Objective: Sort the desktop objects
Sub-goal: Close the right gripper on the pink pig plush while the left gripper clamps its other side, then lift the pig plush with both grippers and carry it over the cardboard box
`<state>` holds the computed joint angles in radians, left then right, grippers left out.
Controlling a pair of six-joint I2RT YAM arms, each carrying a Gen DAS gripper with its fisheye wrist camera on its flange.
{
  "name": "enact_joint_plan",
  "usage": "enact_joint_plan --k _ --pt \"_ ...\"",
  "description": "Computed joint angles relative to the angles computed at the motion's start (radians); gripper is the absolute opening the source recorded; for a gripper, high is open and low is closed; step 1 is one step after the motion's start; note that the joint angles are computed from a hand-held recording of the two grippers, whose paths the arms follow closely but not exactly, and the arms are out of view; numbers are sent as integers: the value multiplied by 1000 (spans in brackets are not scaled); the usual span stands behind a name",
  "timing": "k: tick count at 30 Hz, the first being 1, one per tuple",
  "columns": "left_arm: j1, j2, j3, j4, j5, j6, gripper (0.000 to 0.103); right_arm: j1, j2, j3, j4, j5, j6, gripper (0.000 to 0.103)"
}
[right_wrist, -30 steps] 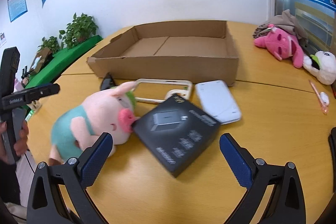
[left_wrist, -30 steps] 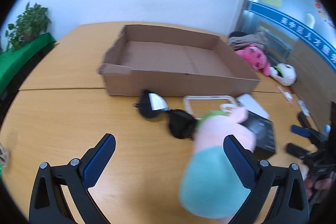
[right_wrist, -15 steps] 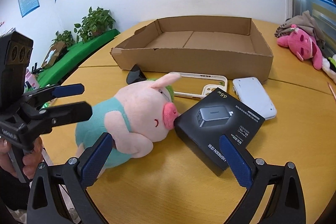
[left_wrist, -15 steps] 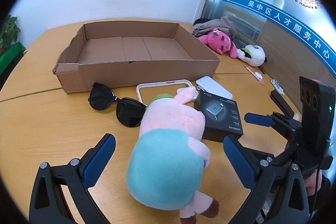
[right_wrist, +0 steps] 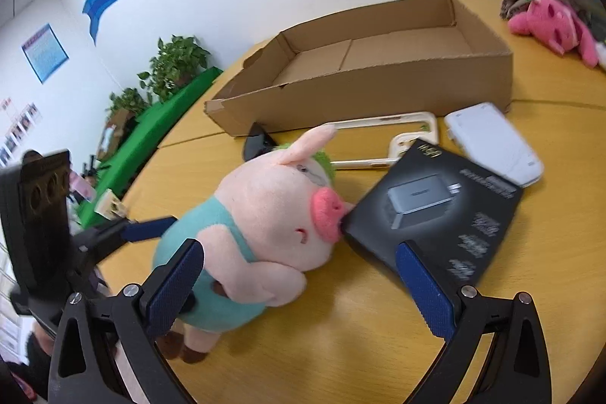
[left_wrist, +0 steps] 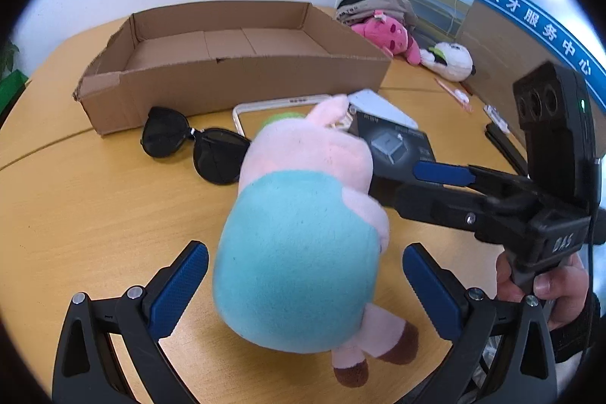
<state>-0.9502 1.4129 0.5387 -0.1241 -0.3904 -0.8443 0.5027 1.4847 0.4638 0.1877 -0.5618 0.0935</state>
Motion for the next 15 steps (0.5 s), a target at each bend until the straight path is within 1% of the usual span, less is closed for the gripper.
enact_joint_plan --k 3,6,7,9,10,11,12,15 --pt "-2 43 -14 26 8 -21 97 67 67 16 37 23 54 103" --pt "-15 74 -24 30 -23 -73 91 83 125 24 95 -30 114 103" --pt "-21 77 -30 36 -30 -90 91 84 136 25 108 -43 121 103" --pt "-42 82 -32 36 -61 -129 87 84 169 29 142 -90 134 98" --pt "-52 92 -23 27 -79 -150 86 82 186 32 158 -123 142 90" --pt "-62 98 -18 18 -95 -174 85 90 197 38 166 -141 149 88" --pt "-69 99 -17 12 -107 -201 83 104 194 42 164 -130 144 88" --pt "-102 79 -29 -2 -154 -272 77 116 186 72 123 -138 118 84"
